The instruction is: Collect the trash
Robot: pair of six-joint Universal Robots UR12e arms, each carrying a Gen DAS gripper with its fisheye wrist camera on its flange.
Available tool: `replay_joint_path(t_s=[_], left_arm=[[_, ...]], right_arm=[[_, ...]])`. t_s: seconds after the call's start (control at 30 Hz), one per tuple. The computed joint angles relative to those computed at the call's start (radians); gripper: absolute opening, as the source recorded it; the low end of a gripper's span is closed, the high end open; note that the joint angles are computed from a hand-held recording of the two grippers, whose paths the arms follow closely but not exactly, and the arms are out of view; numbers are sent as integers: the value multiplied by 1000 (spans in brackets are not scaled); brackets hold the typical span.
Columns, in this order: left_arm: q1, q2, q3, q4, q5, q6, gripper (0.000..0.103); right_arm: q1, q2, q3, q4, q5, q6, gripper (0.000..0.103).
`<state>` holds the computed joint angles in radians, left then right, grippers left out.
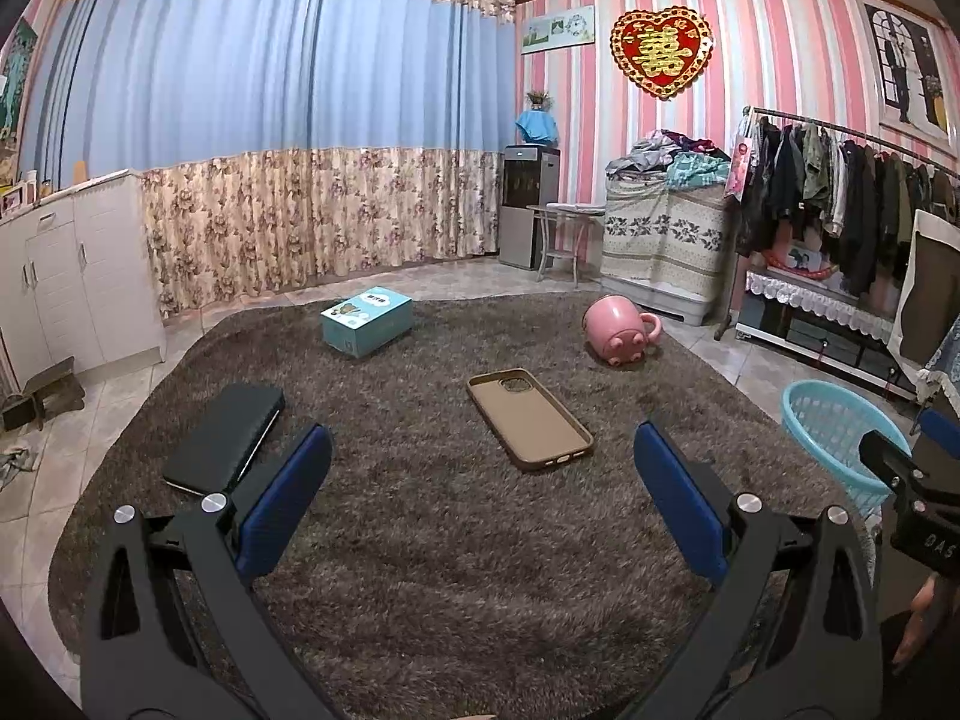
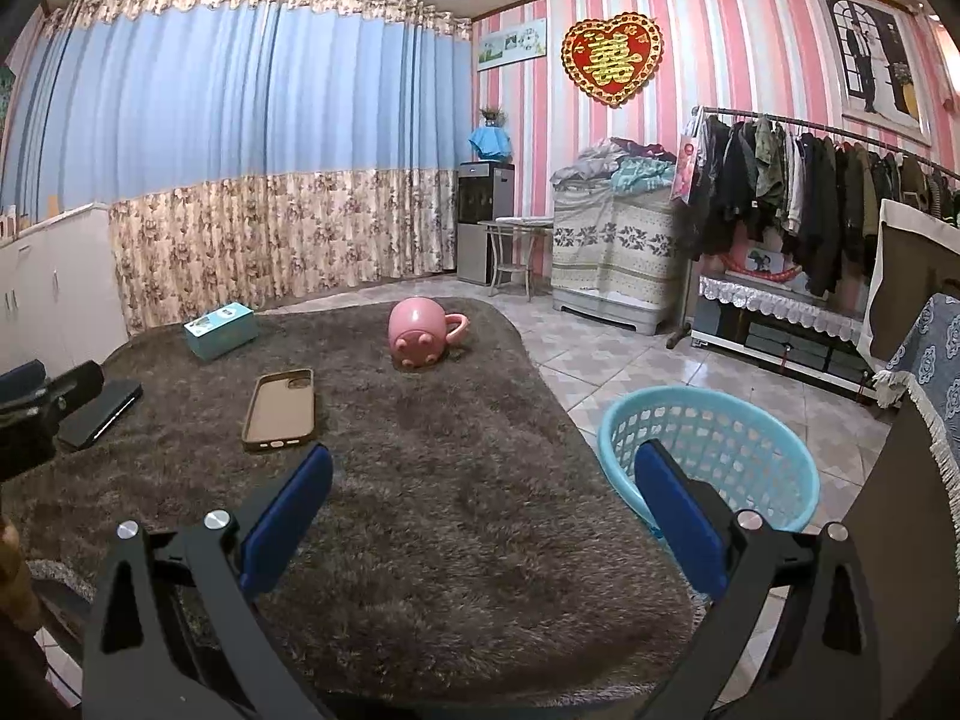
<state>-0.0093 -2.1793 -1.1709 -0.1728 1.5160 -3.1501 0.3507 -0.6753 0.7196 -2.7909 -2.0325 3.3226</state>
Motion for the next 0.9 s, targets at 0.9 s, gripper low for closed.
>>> replay_joint_path(t_s=[0.9], left_arm=[[-3, -9, 15, 22, -17, 10, 98]], right_arm=[[4, 20, -37, -4, -36, -5, 99]])
